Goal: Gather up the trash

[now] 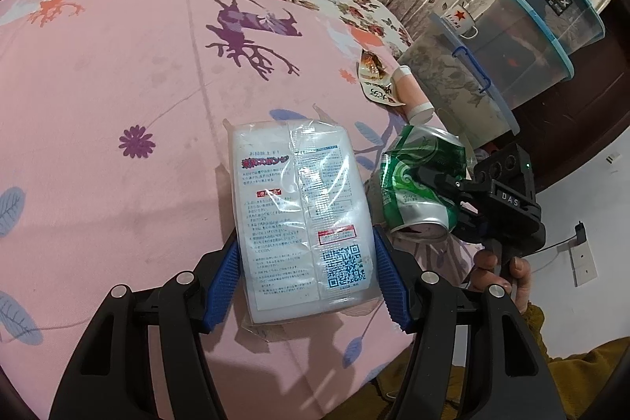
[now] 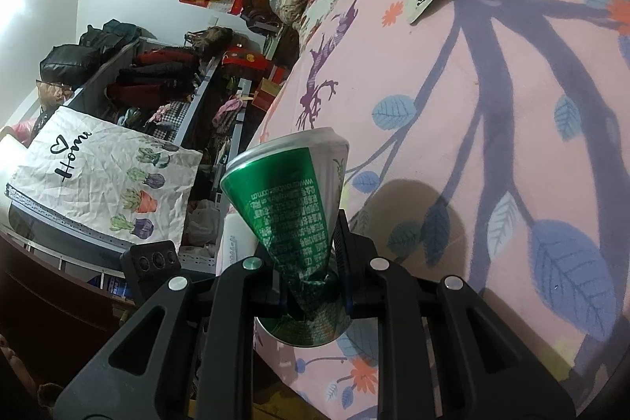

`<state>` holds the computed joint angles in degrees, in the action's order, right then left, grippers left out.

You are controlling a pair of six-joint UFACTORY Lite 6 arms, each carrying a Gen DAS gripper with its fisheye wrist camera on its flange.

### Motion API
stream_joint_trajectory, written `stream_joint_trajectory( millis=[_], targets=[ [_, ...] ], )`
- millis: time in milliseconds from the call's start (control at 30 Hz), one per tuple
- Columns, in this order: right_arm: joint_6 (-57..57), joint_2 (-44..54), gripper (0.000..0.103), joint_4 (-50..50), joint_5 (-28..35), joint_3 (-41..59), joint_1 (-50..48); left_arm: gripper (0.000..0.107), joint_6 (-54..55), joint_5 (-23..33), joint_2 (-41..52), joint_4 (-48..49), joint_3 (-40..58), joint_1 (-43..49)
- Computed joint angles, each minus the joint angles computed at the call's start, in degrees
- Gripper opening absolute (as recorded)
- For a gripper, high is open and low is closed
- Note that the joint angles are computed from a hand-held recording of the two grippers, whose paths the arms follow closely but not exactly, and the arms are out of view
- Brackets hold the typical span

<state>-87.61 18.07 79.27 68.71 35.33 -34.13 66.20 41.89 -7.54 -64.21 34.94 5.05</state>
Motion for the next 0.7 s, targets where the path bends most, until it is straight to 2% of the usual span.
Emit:
stream_joint_trajectory(
  millis=[700],
  targets=[
    [-1.14, 0.81, 0.021, -2.05, 1.71, 0.43, -4.63, 0.059, -2.99, 0.09, -1.42, 0.89, 1.28, -3.05]
  ],
)
